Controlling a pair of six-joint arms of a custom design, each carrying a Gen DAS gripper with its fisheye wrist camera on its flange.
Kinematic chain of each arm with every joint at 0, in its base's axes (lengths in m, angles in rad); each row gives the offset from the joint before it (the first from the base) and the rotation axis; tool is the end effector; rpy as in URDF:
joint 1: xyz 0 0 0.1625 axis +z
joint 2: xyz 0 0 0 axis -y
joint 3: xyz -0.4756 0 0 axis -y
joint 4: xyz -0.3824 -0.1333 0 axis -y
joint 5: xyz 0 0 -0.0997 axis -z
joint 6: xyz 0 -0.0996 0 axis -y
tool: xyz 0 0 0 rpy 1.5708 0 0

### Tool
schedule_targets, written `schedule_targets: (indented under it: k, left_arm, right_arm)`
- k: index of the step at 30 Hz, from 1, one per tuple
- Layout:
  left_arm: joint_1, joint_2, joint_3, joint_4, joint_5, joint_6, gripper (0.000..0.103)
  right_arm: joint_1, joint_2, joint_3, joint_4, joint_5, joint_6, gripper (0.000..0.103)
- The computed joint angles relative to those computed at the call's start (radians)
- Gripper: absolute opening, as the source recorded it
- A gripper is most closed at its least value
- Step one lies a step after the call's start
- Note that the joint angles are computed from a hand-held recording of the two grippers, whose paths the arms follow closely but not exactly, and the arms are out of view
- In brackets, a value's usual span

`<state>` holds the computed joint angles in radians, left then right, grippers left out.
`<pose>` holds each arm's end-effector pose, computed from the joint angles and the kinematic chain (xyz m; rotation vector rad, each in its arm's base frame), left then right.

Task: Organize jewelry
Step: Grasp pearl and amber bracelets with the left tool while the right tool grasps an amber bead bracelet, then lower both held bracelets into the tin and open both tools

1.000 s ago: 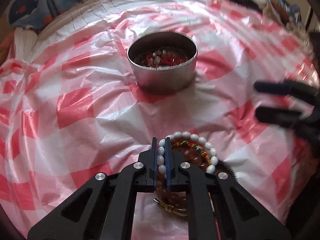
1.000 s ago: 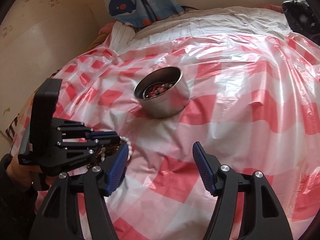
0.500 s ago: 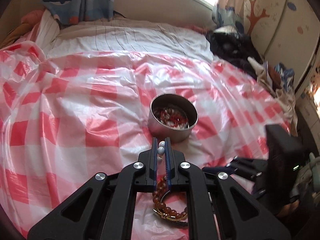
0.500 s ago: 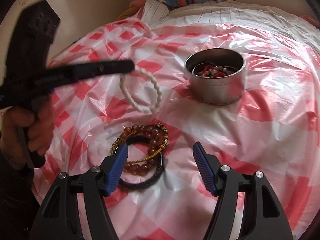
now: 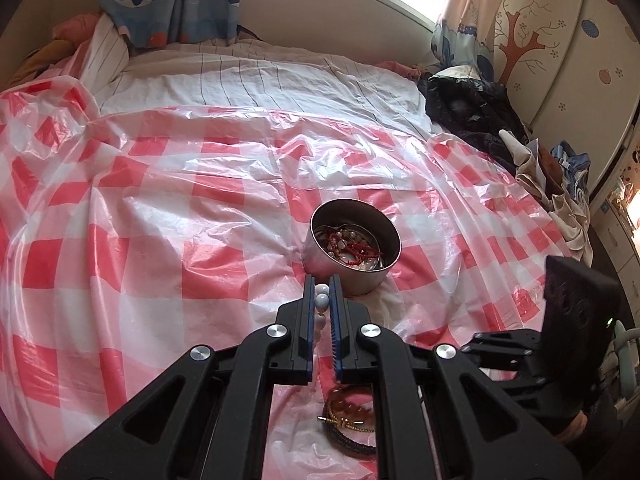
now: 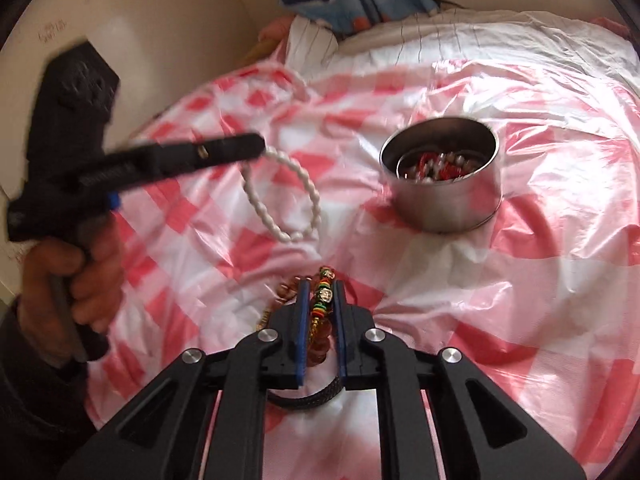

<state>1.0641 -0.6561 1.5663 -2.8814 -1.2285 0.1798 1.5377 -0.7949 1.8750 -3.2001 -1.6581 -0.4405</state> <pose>-0.2133 -0.7278 0.1031 0.8503 2.6711 -0.6397 0.1030 -0.6539 0.1321 0.5394 -2.7838 0.7474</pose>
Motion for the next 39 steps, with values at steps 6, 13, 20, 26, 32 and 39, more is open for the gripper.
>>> schedule_targets:
  k: [6,13,20,26,32,39]
  left_arm:
    - [-0.007,0.004,-0.007,0.002,-0.050,0.003,0.006]
    - [-0.031,0.044,-0.086,0.025,-0.118,0.022,0.006]
    - [-0.035,0.133,-0.221,0.064,-0.180,0.029,0.007]
    - [-0.022,0.216,-0.342,0.220,0.066,-0.049,0.016]
    - [-0.012,0.146,-0.253,0.345,0.075,0.026,0.028]
    - [-0.042,0.108,-0.102,0.505,0.174,0.181,0.030]
  right_arm:
    - [-0.035,-0.064,0.034,-0.049,0.130,0.055,0.012]
    - [-0.061,-0.113,0.017,-0.032,0.230,0.105,0.012]
    - [-0.066,-0.129,0.003,-0.059,0.220,0.127,0.012]
    - [-0.049,-0.105,-0.067,-0.037,0.219,0.126,0.012]
    - [-0.040,-0.059,-0.158,0.004,0.257,0.136,0.012]
    - [-0.064,0.024,-0.283,0.114,0.210,0.188,0.012]
